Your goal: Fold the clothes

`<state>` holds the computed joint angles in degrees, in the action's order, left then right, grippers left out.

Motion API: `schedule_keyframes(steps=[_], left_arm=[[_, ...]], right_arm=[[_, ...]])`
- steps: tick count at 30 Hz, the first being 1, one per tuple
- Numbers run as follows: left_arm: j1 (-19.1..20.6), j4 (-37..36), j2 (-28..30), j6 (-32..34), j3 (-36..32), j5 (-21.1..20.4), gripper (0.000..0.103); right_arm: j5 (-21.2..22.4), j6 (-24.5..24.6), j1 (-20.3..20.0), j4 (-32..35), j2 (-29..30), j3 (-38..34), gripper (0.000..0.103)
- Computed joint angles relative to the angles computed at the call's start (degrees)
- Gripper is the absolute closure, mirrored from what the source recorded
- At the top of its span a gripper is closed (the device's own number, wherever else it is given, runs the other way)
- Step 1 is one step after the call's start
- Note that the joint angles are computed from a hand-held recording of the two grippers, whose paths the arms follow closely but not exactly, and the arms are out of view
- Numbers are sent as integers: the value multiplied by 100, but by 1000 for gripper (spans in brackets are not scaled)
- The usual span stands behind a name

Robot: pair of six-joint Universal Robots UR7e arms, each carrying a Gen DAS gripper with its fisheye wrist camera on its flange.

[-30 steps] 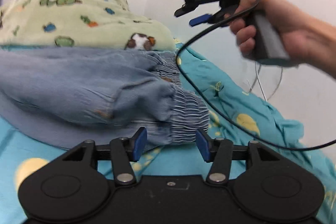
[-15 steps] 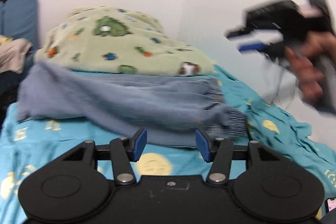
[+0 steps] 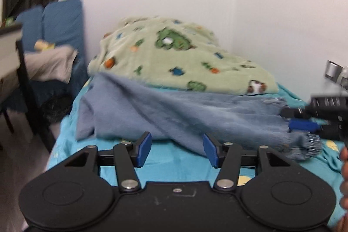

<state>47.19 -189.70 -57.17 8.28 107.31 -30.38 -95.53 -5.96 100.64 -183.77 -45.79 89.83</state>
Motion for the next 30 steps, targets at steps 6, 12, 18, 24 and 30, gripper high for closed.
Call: schedule_keyframes(steps=[6,12,18,24,30], left_arm=[[337,276,150,-270,-310,-14,52],[520,540,89,-740,-334,-188,51],[549,577,66,-1039,-348,-162,51],[535,802,9,-1414,-314,-138,51],[444,338,-47,-1200,-196,49,51]], right_arm=[[-40,362,-218,698,373,-435,51],[527,1793,-528,1301,504,-659,27],[987,2712,-774,732,657,-750,28],[702,2681,-789,690,511,-593,88],[250,2157,-566,375,-2,8,93]])
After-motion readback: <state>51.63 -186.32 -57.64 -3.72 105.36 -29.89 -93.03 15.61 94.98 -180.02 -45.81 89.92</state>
